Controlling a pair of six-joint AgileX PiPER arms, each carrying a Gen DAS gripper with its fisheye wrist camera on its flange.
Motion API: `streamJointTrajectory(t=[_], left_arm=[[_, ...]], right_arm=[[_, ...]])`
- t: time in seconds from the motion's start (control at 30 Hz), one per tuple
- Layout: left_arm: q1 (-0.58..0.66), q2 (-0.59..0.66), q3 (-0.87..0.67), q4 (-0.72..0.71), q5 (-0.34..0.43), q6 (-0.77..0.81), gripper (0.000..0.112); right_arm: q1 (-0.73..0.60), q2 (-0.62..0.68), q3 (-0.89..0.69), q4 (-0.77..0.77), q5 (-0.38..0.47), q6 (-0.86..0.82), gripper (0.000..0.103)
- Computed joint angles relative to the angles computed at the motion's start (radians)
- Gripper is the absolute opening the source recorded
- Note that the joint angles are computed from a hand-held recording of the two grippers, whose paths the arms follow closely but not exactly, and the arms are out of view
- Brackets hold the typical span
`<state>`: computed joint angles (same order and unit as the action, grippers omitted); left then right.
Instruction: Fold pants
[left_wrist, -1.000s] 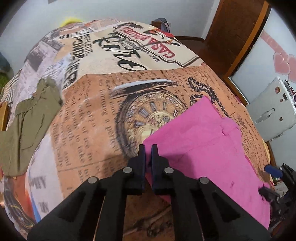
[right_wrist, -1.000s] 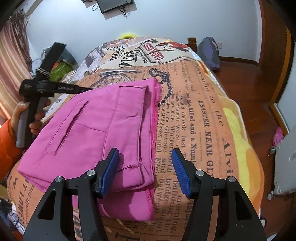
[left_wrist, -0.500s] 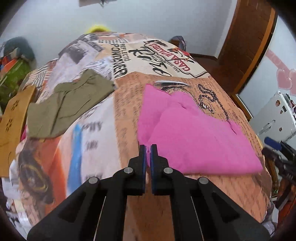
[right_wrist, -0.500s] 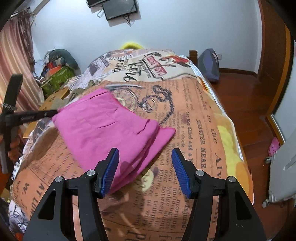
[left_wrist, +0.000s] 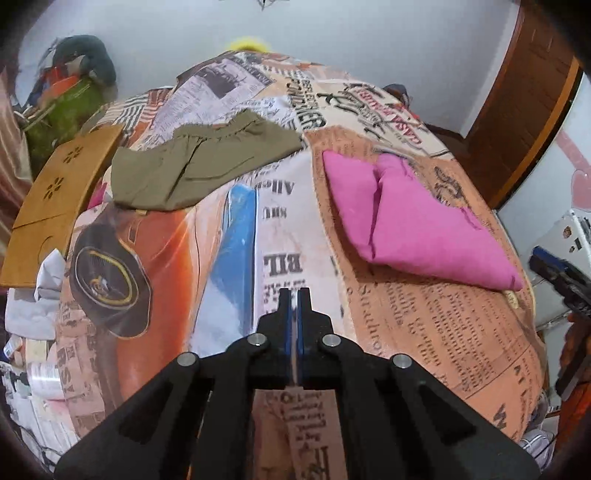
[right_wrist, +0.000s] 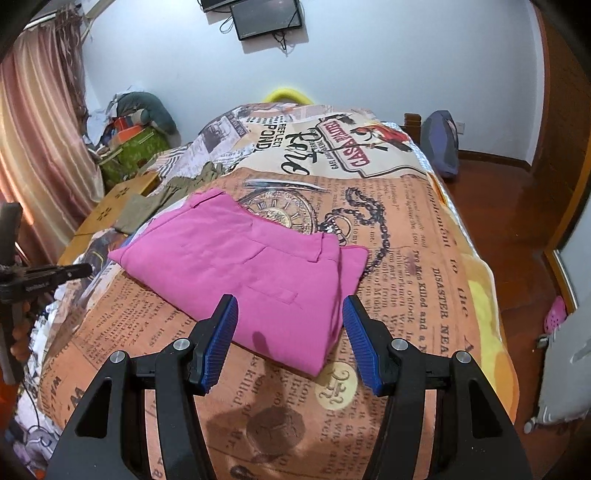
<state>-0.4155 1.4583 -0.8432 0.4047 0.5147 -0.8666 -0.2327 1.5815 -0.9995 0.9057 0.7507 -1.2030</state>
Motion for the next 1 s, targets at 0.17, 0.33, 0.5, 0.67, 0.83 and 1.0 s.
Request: streamJointTrajectory(t=[0.17, 0.33, 0.5, 0.67, 0.83, 1.0], left_arm=[[-0.009, 0.041, -0.129, -0.015, 0.016, 0.091, 0.003], [0.030, 0.174, -0.325, -0.222, 0.016, 0.363, 0.010], [0.033, 0.370, -0.541, -0.293, 0.073, 0.511, 0.027], [0.056, 0.539, -0.711, -0.379, 0.160, 0.610, 0.028], [0.090, 0.602, -0.760, -0.472, 0.167, 0.706, 0.028], [0.090, 0.615, -0.743, -0.475, 0.144, 0.731, 0.028]], right_arm=[[0.025, 0.034, -0.036, -0.040, -0.041, 0.034, 0.055], [0.043, 0.100, -0.110, -0.099, -0.074, 0.104, 0.055], [0.051, 0.210, -0.212, -0.121, -0.045, 0.159, 0.055], [0.060, 0.305, -0.286, -0.092, 0.005, 0.131, 0.055], [0.077, 0.388, -0.365, -0.117, 0.031, 0.147, 0.055], [0.066, 0.437, -0.418, -0.091, 0.102, 0.132, 0.039]])
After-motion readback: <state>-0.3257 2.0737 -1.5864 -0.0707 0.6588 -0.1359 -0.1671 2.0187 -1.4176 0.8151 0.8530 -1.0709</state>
